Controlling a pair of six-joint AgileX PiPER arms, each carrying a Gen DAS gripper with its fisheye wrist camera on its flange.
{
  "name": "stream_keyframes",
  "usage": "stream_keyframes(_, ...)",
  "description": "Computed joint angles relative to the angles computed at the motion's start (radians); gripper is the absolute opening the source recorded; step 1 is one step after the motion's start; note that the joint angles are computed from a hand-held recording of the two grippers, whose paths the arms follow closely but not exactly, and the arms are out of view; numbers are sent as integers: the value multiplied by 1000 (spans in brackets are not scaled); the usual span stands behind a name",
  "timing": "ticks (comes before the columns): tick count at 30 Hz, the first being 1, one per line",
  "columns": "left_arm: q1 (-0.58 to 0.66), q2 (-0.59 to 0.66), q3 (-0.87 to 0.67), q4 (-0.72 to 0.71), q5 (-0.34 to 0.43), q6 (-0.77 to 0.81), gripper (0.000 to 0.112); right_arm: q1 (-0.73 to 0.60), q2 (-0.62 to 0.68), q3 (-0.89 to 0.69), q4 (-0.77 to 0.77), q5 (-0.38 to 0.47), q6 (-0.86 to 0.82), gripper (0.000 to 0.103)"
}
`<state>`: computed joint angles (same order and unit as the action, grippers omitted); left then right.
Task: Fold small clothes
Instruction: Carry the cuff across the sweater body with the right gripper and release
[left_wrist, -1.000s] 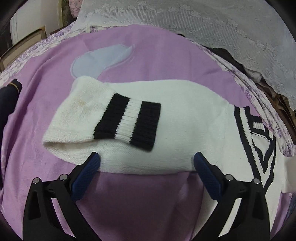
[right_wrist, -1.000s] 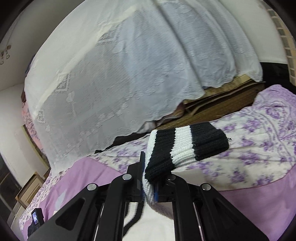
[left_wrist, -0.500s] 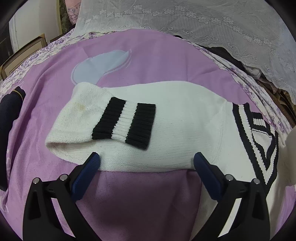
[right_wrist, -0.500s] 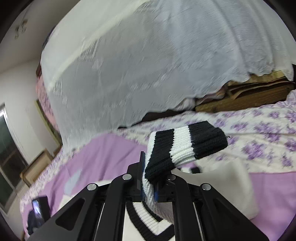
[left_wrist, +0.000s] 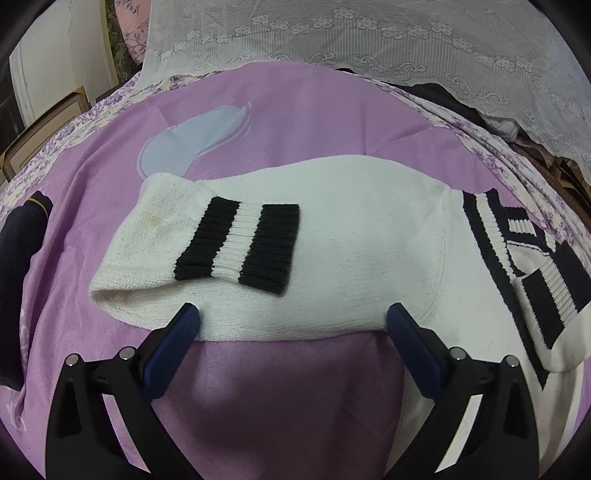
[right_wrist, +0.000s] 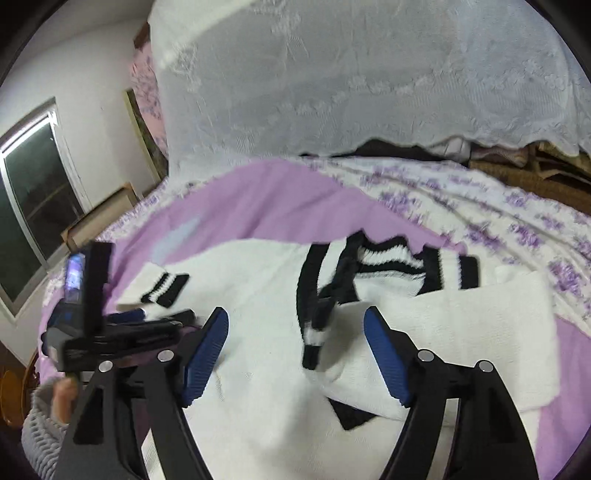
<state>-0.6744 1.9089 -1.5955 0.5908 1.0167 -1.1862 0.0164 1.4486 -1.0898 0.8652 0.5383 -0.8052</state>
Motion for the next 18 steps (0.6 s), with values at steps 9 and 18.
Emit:
stream_keyframes(9,-41,48,-51,58,63,1,99,147,246,-136,-587,3,569,42)
stream_keyframes(18,-19,-94,91,-145,-242,129,99,-176,-79,116,-115,-99,34,67)
